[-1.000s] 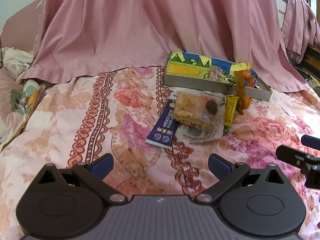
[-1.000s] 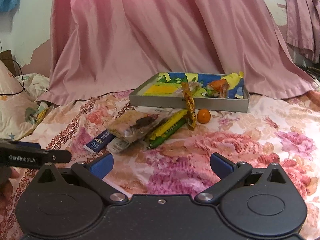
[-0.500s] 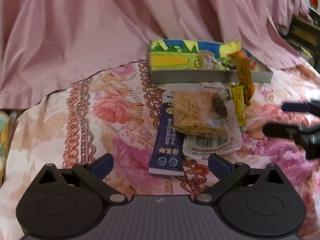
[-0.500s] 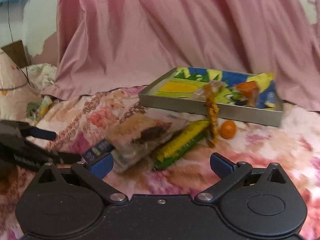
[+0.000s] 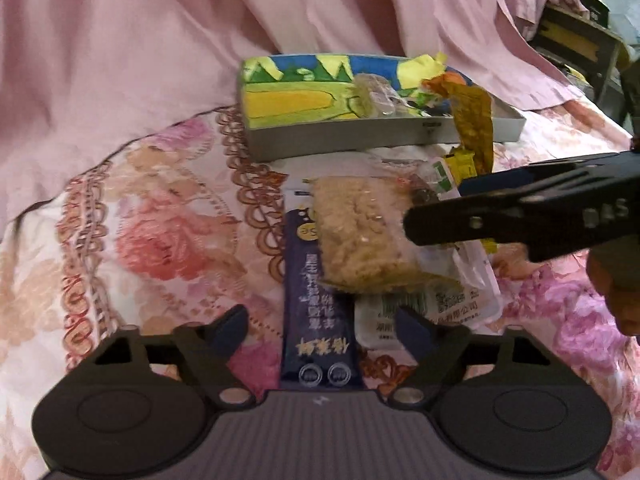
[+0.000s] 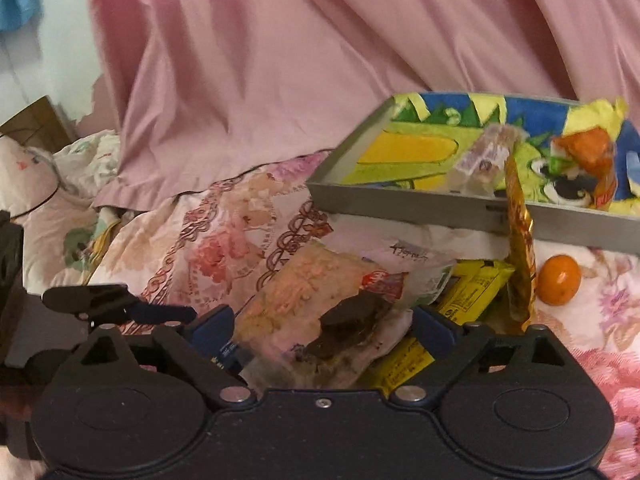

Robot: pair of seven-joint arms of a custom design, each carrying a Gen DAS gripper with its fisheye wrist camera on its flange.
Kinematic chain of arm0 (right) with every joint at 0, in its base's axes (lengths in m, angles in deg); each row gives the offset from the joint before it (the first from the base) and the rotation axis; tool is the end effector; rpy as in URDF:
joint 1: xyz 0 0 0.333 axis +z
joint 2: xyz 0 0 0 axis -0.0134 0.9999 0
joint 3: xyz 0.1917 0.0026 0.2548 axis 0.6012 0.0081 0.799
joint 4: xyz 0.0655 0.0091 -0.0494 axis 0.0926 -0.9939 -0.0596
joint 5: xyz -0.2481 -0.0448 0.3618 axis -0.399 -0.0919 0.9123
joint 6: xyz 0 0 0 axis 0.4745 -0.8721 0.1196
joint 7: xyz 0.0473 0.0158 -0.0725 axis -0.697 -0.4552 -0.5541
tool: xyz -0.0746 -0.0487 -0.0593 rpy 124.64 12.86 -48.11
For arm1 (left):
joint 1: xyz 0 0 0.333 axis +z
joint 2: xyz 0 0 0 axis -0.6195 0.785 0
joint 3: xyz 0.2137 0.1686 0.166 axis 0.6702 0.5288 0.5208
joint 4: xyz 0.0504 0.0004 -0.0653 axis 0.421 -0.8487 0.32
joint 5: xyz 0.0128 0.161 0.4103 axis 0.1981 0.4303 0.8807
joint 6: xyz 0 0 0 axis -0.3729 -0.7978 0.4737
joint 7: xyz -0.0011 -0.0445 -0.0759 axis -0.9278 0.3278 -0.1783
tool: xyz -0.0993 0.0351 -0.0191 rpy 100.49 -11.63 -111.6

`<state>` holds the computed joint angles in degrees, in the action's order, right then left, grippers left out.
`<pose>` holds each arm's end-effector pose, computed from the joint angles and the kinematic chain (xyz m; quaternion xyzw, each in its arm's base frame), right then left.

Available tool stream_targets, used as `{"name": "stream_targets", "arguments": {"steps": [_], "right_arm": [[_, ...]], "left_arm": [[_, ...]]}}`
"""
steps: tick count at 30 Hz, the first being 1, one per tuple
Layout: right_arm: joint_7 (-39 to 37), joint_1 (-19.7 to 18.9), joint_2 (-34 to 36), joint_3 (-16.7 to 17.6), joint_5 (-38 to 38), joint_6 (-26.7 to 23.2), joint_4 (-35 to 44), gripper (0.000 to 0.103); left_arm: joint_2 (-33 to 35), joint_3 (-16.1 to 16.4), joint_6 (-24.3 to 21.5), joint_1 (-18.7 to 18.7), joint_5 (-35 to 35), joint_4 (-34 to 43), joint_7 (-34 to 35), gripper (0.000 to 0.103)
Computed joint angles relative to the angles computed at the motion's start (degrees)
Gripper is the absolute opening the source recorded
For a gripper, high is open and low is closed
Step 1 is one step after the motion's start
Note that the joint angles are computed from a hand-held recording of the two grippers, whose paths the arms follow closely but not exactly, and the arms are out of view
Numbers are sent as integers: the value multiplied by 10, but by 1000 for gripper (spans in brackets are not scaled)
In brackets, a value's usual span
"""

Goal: Organize snacks
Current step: 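Grasp the blue 'Ca' milk stick with the left tool while the right tool grasps the brown jerky packet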

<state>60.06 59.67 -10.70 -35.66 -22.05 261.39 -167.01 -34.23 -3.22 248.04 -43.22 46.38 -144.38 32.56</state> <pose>0.6050 0.4027 0.3875 -0.6293 0.6318 -0.1659 0.4210 0.6281 -0.3331 0.3396 -0.4058 0.8504 -0.3077 0.1319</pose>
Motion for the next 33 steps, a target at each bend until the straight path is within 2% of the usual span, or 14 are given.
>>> {"name": "stream_targets", "arguments": {"steps": [2, 3, 4, 6, 11, 14, 21, 25, 27, 28, 31, 33], "right_arm": [[21, 16, 11, -21, 1, -17, 11, 95], [32, 21, 15, -28, -3, -22, 15, 94], [44, 27, 17, -36, -10, -30, 18, 94], [63, 40, 23, -53, -29, -51, 27, 91], [99, 67, 25, -81, -88, -79, 29, 83], [118, 77, 24, -93, -124, -86, 26, 77], [144, 61, -2, -80, -183, -98, 11, 59], [172, 76, -14, -95, -238, -133, 8, 59], [206, 87, -12, -110, -265, -141, 13, 61], [220, 85, -9, -110, -271, -141, 17, 62], [242, 48, 5, -79, -262, -138, 42, 70], [242, 5, 18, -38, -240, -142, 66, 75]], "left_arm": [[16, -23, -19, 19, -14, 18, 26, 64], [21, -21, -26, 16, -15, 25, 28, 61], [24, -17, -29, 12, -15, 30, 28, 61], [33, -30, -28, 24, -34, 36, 41, 59], [42, -18, -35, 12, -47, 52, 21, 52], [37, -2, -35, -1, -39, 50, 1, 40], [14, 28, -67, -20, -38, 44, -58, 37], [3, 60, -80, -49, -10, 41, -113, 38], [5, 66, -87, -55, 4, 47, -125, 40], [7, 65, -89, -55, 7, 50, -128, 42], [17, 62, -97, -53, 8, 63, -134, 42], [21, 62, -96, -53, 13, 66, -134, 42]]}}
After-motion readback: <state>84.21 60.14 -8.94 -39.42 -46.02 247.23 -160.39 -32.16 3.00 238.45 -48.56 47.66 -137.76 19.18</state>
